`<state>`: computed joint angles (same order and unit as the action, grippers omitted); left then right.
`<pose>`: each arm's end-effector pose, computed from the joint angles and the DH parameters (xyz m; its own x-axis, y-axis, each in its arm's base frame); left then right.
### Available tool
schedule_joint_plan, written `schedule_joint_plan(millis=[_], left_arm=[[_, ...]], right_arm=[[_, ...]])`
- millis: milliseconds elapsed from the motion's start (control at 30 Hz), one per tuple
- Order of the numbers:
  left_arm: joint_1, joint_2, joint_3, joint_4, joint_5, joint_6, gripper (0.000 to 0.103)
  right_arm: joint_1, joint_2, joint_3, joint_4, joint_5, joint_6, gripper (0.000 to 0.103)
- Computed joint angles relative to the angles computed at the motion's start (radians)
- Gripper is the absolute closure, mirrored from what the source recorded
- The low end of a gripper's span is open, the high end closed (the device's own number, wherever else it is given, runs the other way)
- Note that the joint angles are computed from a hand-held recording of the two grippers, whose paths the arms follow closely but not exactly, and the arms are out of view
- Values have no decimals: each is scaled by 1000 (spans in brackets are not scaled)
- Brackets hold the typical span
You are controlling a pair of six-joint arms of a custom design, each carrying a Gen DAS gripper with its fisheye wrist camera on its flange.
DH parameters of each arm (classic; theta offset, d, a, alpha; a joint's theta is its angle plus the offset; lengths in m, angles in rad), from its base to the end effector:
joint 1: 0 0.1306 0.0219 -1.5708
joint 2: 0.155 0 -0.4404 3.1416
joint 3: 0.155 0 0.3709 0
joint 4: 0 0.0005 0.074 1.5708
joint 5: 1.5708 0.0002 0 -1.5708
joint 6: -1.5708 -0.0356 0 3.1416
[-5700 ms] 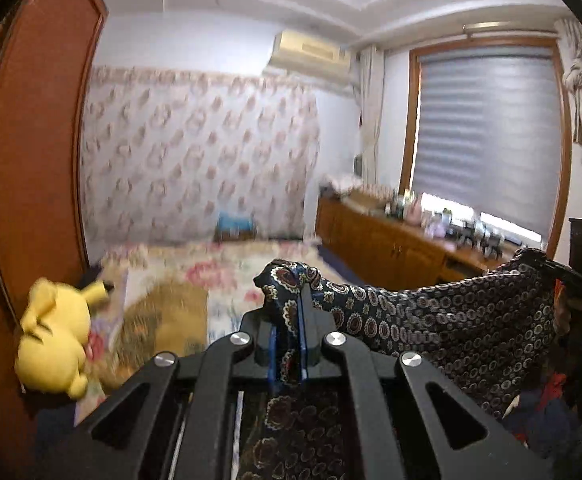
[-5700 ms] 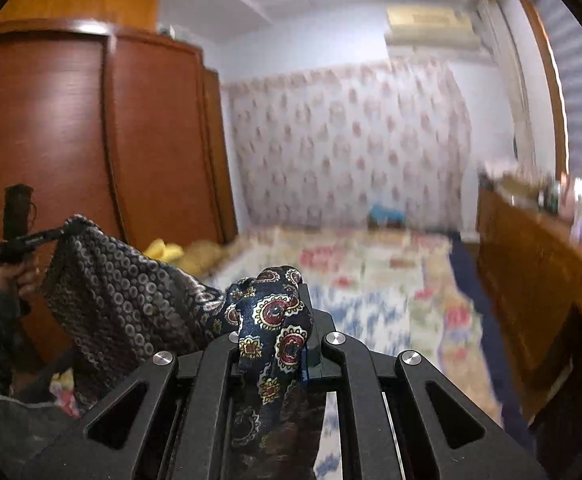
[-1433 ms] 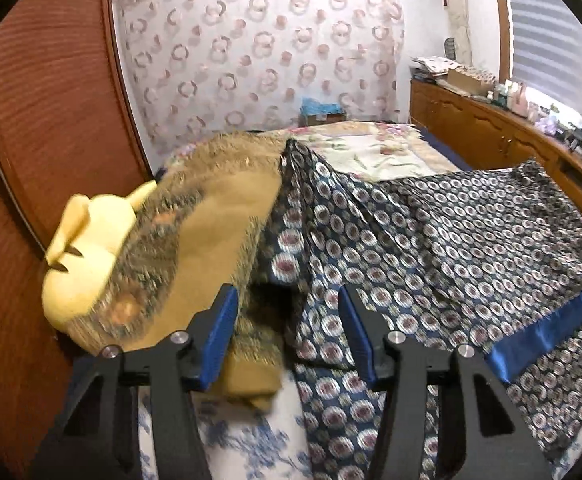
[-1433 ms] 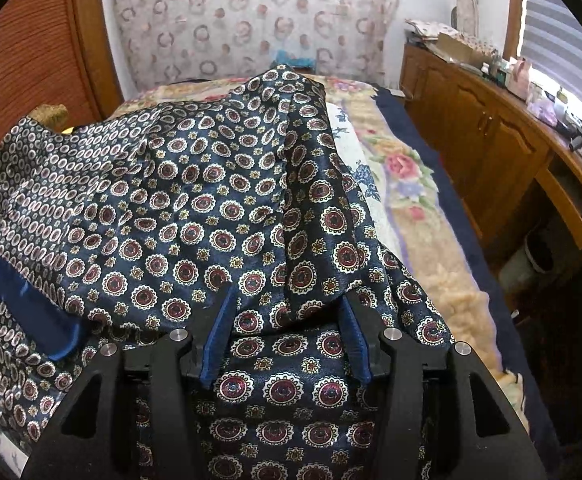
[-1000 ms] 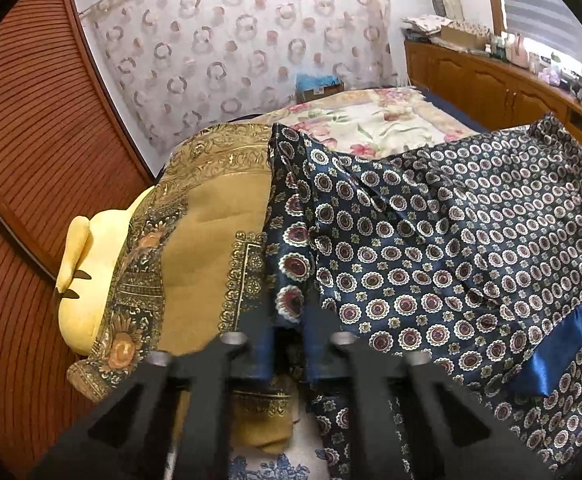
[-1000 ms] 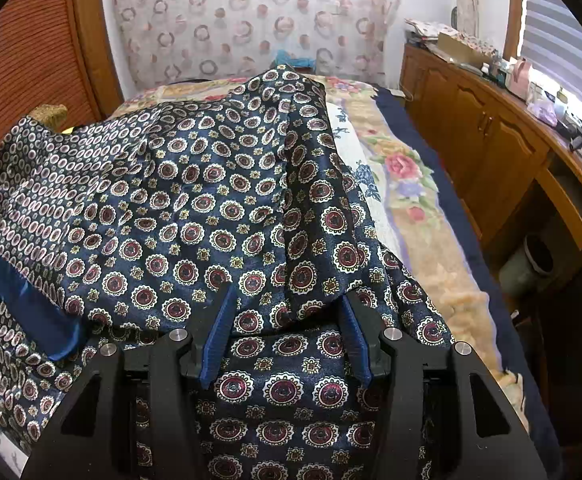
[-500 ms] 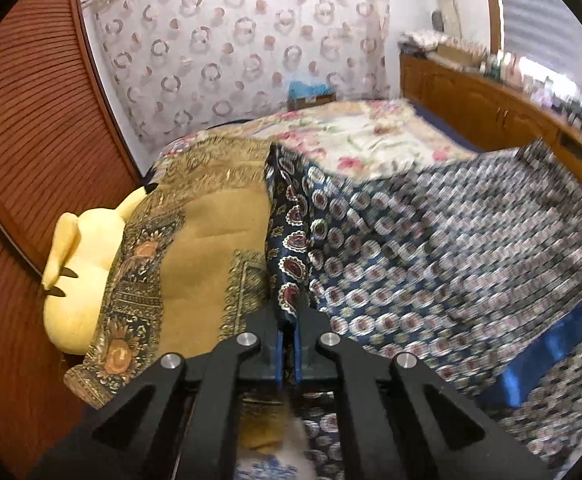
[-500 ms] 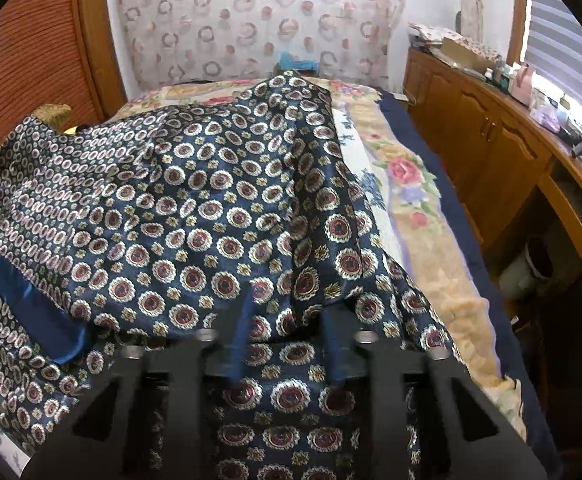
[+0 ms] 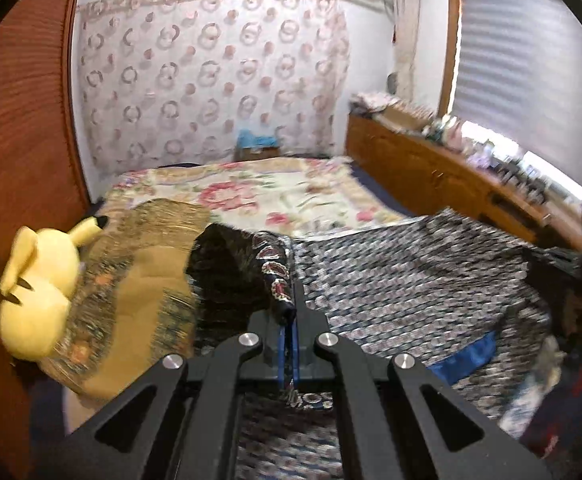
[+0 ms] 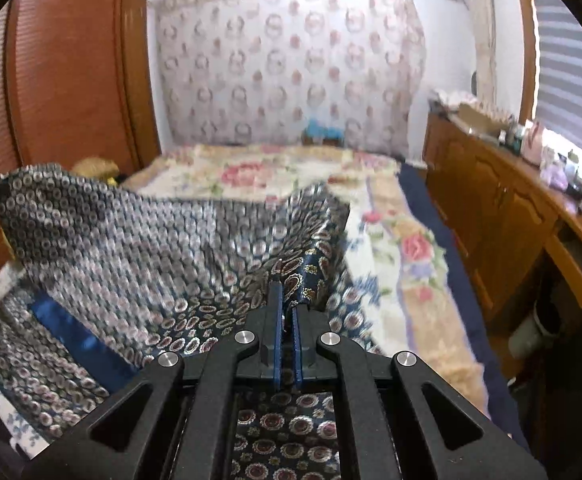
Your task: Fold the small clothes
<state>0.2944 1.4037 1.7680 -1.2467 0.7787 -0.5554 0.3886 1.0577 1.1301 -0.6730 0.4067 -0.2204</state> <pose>0.4152 0.0992 0.6263 -0.5117 0.2371 -0.8258 0.5770 0.8070 -0.1259 0.3066 0.1098 0.5094 -0.5204 0.0039 -0.8539 0.0695 0.9969 -0.0378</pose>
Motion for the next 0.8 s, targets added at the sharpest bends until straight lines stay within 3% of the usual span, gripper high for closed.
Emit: schedule_joint_plan(millis=[200, 333, 600, 800], left_arm=[[75, -31, -19, -150, 163, -44, 103], [126, -73, -108, -172, 174, -89, 103], [235, -75, -259, -140, 73, -119, 103], [232, -62, -313, -80, -16, -90, 103]], right_arm=[[24, -58, 22, -27, 24, 26, 102], [36, -92, 16, -54, 34, 21, 102], [42, -152, -45, -135, 53, -27, 102], [-24, -163, -72, -167, 13, -38, 102]])
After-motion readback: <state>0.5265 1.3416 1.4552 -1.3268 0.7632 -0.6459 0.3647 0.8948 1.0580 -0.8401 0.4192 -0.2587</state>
